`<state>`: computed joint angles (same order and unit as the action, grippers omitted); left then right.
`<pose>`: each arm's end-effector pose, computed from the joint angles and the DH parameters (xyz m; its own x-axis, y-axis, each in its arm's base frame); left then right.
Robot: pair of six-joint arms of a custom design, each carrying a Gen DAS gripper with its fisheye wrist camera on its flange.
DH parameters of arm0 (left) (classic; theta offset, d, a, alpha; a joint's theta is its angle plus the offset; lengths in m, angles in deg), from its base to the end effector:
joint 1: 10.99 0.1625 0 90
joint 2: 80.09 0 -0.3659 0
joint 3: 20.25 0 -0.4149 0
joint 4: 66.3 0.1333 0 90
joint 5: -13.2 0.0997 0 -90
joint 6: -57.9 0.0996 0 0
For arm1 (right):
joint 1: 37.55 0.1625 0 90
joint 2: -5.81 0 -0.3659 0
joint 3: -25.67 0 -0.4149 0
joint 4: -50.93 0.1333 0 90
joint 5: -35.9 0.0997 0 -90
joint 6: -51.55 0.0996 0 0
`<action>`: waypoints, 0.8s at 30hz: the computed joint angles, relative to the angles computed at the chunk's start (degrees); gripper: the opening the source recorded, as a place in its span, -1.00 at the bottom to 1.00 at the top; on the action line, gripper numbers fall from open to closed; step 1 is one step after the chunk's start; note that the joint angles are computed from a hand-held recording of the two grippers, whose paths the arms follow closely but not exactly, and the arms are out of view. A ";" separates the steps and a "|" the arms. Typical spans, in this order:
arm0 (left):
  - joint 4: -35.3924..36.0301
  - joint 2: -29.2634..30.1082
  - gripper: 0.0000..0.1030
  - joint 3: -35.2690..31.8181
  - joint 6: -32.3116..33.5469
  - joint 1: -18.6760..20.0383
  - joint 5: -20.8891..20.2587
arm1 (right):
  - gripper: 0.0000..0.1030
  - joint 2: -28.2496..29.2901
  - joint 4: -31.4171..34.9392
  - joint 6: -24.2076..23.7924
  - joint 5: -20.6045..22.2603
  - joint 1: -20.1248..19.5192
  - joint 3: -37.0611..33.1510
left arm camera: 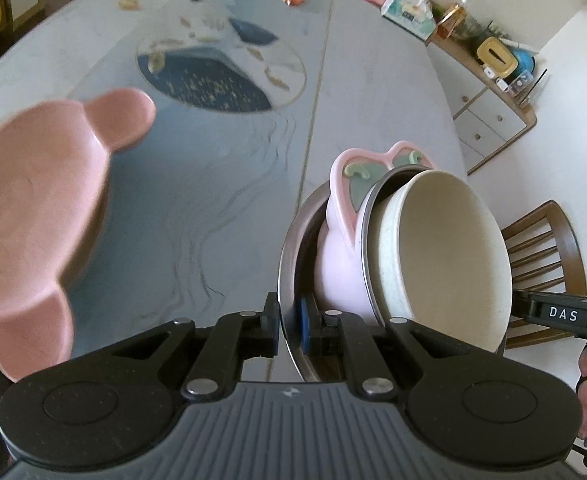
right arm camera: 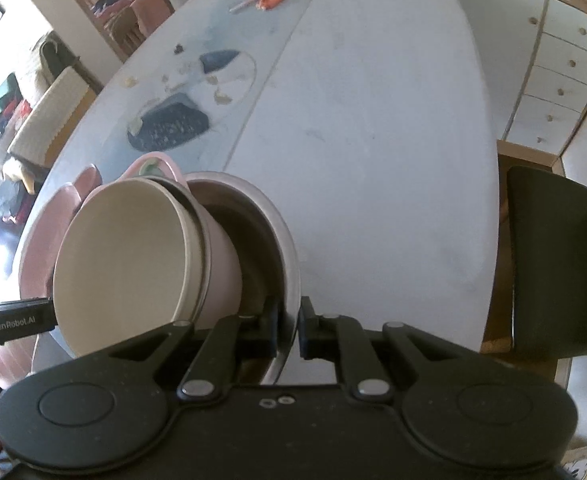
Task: Organize plates and bowls
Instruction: 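Lift the nested steel bowl with both grippers and carry it over the pink plates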
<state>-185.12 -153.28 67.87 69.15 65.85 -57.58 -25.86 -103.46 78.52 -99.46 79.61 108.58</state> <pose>0.0192 -0.6474 0.3385 -0.8763 0.3198 -0.3603 0.3997 0.9002 -0.1731 0.3679 -0.5802 -0.0144 -0.8246 0.2354 0.5143 -0.0791 0.8523 -0.5170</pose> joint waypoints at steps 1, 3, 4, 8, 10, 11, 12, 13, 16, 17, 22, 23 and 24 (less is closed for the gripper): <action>0.59 0.12 -0.82 -0.97 0.54 0.19 -0.11 | -0.81 0.89 0.35 0.16 -0.53 0.55 -1.33; 1.93 0.44 -0.82 -3.19 1.62 0.73 -0.55 | -0.81 2.48 0.67 0.24 -1.05 1.34 -3.71; 2.71 0.77 -0.82 -4.58 2.31 1.09 -0.83 | -0.81 3.50 0.84 0.40 -1.20 1.71 -5.19; 5.54 2.40 -0.81 -10.61 4.96 2.72 -1.28 | -0.81 8.23 1.90 0.97 -1.44 2.98 -12.07; 7.10 3.32 -0.81 -13.66 6.08 3.45 -1.33 | -0.81 11.06 2.64 1.08 -1.43 3.55 -16.22; 7.85 3.85 -0.81 -15.28 6.67 3.89 -1.44 | -0.81 12.46 2.96 1.14 -1.41 3.82 -18.31; 8.63 4.52 -0.81 -17.16 7.34 4.39 -1.52 | -0.81 14.11 3.45 1.02 -1.37 4.08 -20.74; 9.38 5.20 -0.81 -18.93 7.90 4.83 -1.57 | -0.81 15.75 3.98 0.97 -1.28 4.29 -23.19; 11.66 7.52 -0.81 -24.55 9.95 6.20 -1.66 | -0.81 21.06 6.26 1.10 -1.23 4.74 -31.11; 12.38 8.27 -0.81 -26.29 10.56 6.60 -1.63 | -0.81 23.05 7.12 1.16 -1.16 4.79 -34.11; 16.24 12.68 -0.80 -35.79 13.57 8.70 -1.57 | -0.81 32.55 12.38 1.50 -0.78 5.17 -48.90; 17.06 13.62 -0.80 -37.70 14.14 9.10 -1.61 | -0.81 34.60 13.95 1.72 -0.87 5.33 -52.30; 18.04 14.76 -0.80 -39.92 14.62 9.51 -1.57 | -0.81 36.80 15.53 1.95 -0.87 5.43 -55.95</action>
